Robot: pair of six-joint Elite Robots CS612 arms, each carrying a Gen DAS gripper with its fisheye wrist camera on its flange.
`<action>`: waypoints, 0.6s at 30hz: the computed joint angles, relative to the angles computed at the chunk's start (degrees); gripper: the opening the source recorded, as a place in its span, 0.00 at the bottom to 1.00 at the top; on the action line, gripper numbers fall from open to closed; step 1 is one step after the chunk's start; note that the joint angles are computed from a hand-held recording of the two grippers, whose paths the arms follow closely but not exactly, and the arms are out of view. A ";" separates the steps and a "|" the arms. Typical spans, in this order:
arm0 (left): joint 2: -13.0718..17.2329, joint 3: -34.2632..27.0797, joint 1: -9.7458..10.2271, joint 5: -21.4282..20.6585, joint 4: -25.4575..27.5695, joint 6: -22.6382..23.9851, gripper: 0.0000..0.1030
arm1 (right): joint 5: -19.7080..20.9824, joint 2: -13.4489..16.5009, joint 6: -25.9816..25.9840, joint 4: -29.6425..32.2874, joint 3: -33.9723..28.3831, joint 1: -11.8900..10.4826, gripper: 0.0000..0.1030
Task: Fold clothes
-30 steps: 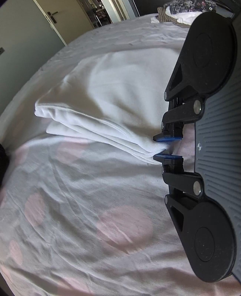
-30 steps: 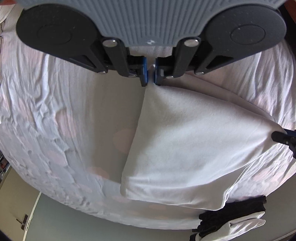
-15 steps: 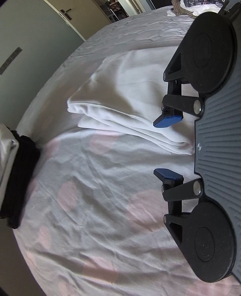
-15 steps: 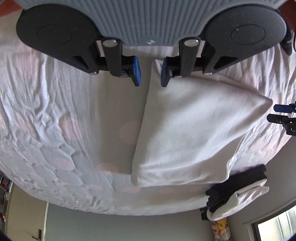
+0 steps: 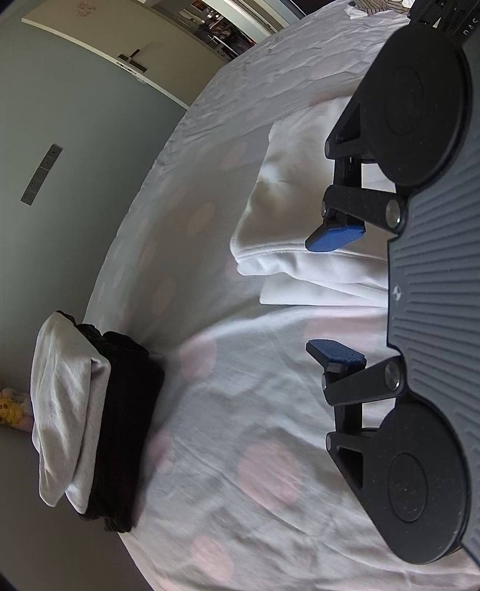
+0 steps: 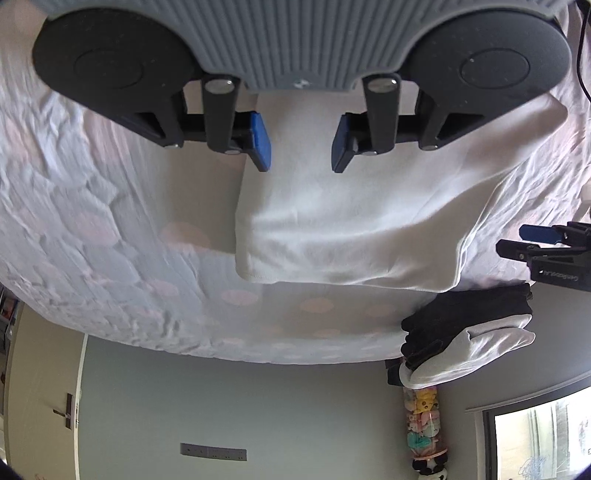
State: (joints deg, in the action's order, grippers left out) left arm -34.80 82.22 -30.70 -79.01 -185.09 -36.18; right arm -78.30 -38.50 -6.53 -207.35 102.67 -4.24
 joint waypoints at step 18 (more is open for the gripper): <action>6.83 -5.89 2.67 -17.11 -13.04 10.00 0.09 | 4.18 3.51 1.76 16.60 -15.97 3.55 0.48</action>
